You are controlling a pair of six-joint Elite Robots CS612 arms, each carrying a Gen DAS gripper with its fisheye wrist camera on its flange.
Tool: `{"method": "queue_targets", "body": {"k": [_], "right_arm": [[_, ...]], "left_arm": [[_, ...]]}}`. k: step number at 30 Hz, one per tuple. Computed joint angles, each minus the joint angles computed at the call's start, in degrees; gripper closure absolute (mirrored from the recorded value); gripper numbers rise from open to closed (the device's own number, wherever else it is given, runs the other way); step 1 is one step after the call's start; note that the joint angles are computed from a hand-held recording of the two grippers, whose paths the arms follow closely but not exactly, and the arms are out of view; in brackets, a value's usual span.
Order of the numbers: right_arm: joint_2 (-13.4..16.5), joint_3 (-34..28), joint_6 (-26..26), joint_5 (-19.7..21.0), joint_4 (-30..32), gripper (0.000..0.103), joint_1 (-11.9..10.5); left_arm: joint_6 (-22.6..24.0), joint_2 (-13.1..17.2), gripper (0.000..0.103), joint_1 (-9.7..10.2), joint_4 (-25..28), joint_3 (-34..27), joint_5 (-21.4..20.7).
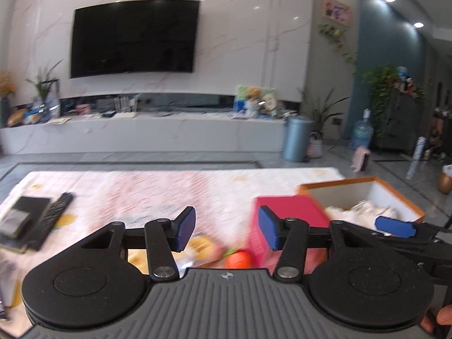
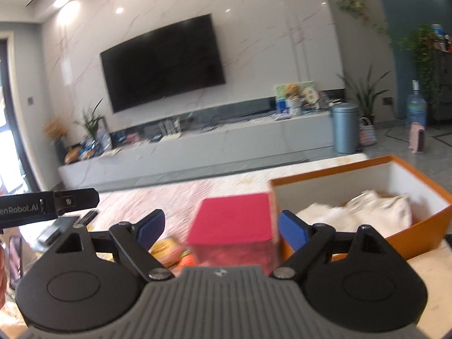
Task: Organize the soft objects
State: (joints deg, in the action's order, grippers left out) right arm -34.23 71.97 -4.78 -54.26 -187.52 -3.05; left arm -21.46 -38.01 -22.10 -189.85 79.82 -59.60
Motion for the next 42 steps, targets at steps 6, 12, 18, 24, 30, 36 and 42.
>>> {"method": "queue_targets", "body": {"k": [6, 12, 18, 24, 30, 36, 42], "right_arm": [[0.15, 0.6, -2.48, 0.86, 2.74, 0.016, 2.14], [0.89, 0.11, -8.5, -0.19, 6.22, 0.016, 3.9], [2.96, -3.23, -11.55, -1.95, 11.61, 0.017, 5.65], [5.71, -8.26, -14.46, -3.74, 17.66, 0.019, 7.55], [7.85, -11.81, -16.57, -5.62, 20.59, 0.024, 8.68], [9.16, -13.48, -16.86, -7.64, 22.45, 0.031, 9.17], [9.37, -13.25, -15.25, -9.79, 20.95, 0.037, 9.36]], "left_arm": [[-3.05, -1.49, 0.058, 1.77, 4.91, 3.14, 1.56], [-6.55, -2.04, 0.062, 3.99, 7.35, 5.31, -0.7], [-9.24, -0.72, 0.078, 6.09, 10.45, 4.69, -5.48], [-9.29, 1.42, 0.078, 7.61, 11.92, 2.11, -9.91], [-9.31, 3.88, 0.043, 8.78, 12.39, -1.51, -12.5], [-11.53, 5.57, 0.025, 9.31, 14.04, -3.13, -14.04], [-5.42, 5.95, 0.026, 8.66, 8.81, -2.98, -16.24]]}}
